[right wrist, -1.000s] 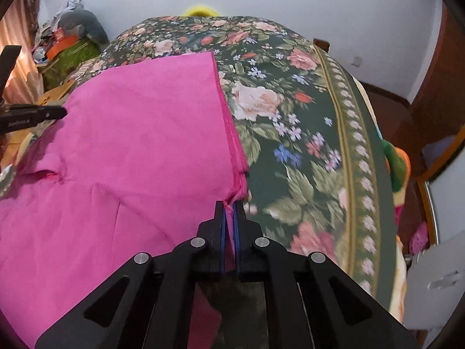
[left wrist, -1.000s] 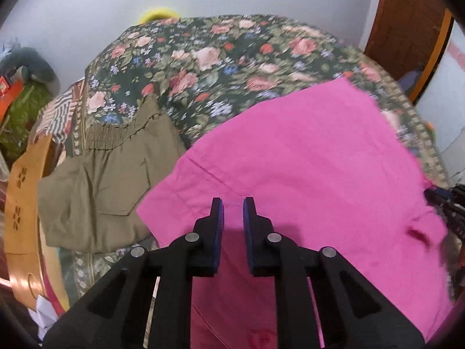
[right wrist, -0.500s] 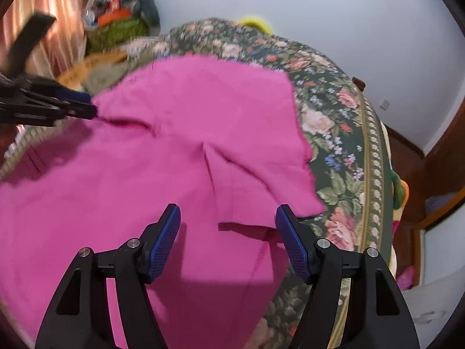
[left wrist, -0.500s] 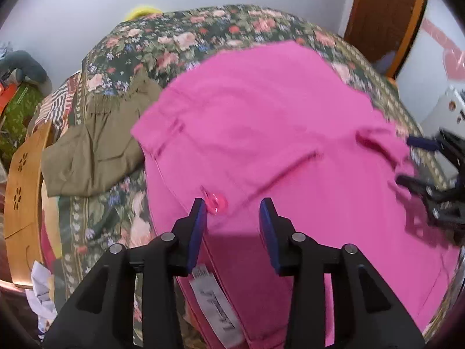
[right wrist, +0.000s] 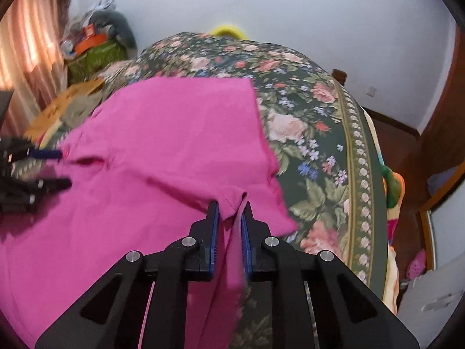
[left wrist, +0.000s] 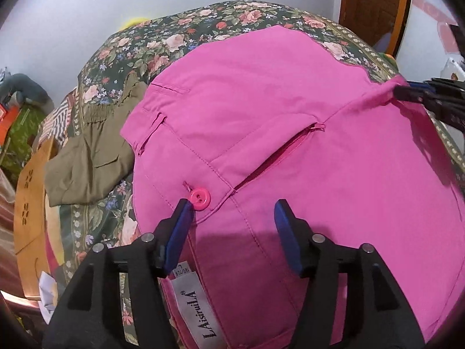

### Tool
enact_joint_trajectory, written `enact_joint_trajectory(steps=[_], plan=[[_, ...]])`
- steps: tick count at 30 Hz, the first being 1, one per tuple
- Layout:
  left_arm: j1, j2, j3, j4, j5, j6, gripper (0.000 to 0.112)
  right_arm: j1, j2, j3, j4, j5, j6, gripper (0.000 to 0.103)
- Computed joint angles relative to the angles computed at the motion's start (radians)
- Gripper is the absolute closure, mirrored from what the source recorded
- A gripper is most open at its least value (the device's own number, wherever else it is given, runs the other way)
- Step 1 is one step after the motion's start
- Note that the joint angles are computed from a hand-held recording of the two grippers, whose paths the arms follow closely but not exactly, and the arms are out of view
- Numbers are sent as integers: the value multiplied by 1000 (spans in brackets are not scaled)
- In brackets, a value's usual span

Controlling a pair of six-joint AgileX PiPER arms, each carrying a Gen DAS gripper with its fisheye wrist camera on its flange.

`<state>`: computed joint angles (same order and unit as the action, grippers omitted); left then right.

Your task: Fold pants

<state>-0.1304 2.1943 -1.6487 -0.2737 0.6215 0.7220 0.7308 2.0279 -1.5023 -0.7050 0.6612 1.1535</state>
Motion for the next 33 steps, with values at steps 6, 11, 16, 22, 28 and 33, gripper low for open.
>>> enact_joint_trajectory(steps=[6, 11, 16, 22, 28, 33], plan=[[2, -2, 5, -12, -5, 3, 53, -77, 172, -221, 124, 186, -174, 91], [26, 15, -25, -57, 28, 7, 52, -72, 7, -36, 89, 40, -17, 86], [27, 23, -33, -33, 30, -36, 48, 23, -57, -37, 8, 30, -2, 81], [44, 34, -54, -65, 63, -33, 47, 20, 86, -183, 131, 52, -144, 81], [53, 32, -52, -90, 67, -17, 47, -66, 114, -115, 164, -28, -95, 57], [44, 25, -38, -73, 47, -22, 47, -58, 121, -159, 99, 68, -101, 57]])
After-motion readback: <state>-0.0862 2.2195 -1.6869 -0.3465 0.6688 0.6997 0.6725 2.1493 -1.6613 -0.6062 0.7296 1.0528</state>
